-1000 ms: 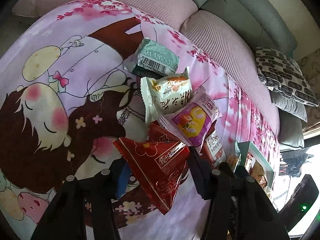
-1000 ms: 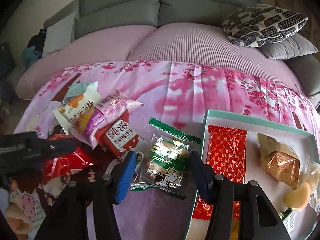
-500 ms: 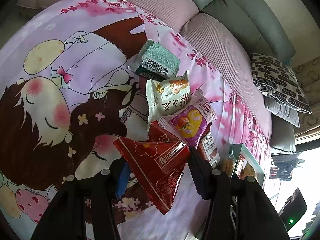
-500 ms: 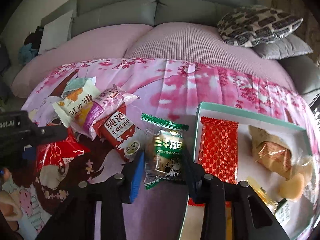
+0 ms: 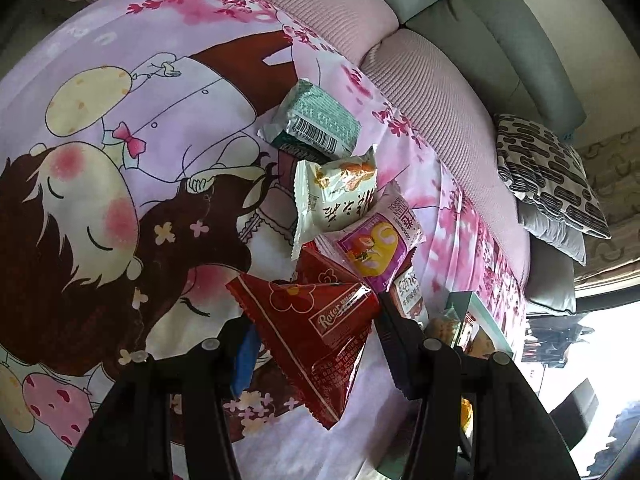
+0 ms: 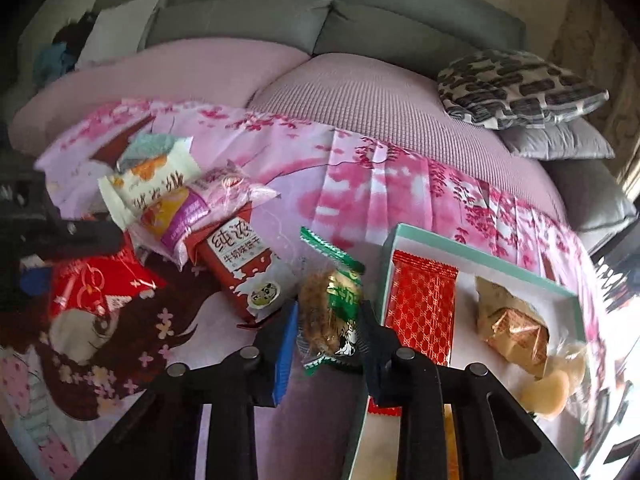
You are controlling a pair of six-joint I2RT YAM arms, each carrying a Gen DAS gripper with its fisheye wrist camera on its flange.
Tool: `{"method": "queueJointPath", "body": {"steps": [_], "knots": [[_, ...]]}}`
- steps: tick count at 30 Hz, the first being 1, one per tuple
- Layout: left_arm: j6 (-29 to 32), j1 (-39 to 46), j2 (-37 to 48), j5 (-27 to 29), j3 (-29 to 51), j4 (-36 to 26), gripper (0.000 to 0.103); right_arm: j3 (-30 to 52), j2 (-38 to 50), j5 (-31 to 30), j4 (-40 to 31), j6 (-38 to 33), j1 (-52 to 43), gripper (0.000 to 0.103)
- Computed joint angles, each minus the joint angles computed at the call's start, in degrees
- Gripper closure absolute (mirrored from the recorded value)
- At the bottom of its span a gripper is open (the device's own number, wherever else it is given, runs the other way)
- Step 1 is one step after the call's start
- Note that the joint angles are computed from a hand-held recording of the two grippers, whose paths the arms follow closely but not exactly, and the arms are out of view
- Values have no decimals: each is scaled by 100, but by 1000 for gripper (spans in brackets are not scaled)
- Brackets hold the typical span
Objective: Organize snacks
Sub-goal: 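Carry the candy bag with the left tool while the right tool carries the biscuit pack to the tray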
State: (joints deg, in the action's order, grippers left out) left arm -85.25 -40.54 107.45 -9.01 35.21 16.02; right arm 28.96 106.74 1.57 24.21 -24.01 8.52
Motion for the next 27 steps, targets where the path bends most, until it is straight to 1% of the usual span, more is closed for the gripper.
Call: {"method": "queueJointPath", "body": {"steps": [2,6,9,12,19,23,27], "knots": [[-28,9,-7,22,-33,62,47,-61,119,353,221,-137,233,72],[-68,41,12,79,-94,214,47,-181,301,877,566,-365,575,72],[-98,53,23,119,-152,340,47,-179,333,1074,581,-444,673,72],[-146,64,35,170,-235,511,47,-271,462,1432,860,-530,883,71],[-204,122,79,279,-416,848,47,-242,806,1959,1246,-672,1148,70],[-221,151,57,308,-520,956,47,-228,798,1911,1254,-583,1102,72],[-238,153,38,297,-564,1031,47,-369,445,1571,1083,-359,914,76]]}}
